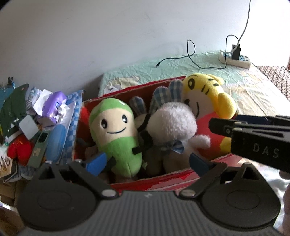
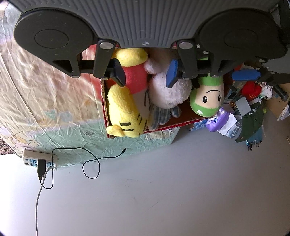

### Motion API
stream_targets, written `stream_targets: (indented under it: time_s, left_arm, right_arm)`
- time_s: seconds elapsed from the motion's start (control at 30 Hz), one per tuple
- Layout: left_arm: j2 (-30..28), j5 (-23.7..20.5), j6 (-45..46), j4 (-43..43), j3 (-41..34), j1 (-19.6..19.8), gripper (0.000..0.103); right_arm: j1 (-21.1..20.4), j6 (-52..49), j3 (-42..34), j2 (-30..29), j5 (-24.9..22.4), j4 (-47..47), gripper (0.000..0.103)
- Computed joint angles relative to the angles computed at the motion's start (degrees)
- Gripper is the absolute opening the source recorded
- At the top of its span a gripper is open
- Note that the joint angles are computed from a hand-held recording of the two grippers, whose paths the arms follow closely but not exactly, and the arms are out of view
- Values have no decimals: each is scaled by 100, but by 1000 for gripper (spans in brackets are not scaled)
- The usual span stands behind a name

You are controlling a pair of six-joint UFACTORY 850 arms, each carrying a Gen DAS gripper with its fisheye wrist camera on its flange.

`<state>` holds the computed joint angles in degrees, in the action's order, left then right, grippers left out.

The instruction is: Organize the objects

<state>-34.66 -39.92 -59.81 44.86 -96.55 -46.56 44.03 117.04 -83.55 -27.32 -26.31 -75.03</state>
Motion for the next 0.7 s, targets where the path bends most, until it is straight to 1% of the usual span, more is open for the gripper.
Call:
stream_targets:
  time_s: [0.13,0.23,0.3,0.37,0.5,0.57,0.67,0.7]
  left_arm:
    - [69,68,-198,19,78,-5,98]
    - [134,267,-219,-172,168,34,99]
    - [140,300,-161,-356,160,55,99]
    - [94,178,-178,-413,77,44,99]
    - [-35,-200,-271,-293,-134,-25,100]
    - [-70,-284,-184,-371,-212,-24,100]
    - [-146,-466,-75,-502,-366,-16,99]
    - [-155,-476,-36,-542,-392,-9,99]
  right_arm:
    - [33,-290,-41,0,-88,264,53]
    - [62,-572,-106,-16,-233,600,53]
    - [66,-850,-153,-10,-326,919,53]
    - [64,-1004,-160,19,-386,1059,53]
    - [100,-1354,-233,33,-590,1355,53]
    - [109,-1540,-298,14,-717,1518,54]
    - [123,-1909,-451,-44,-968,1779,58]
    - [137,-1987,-511,-67,-1102,1828,64]
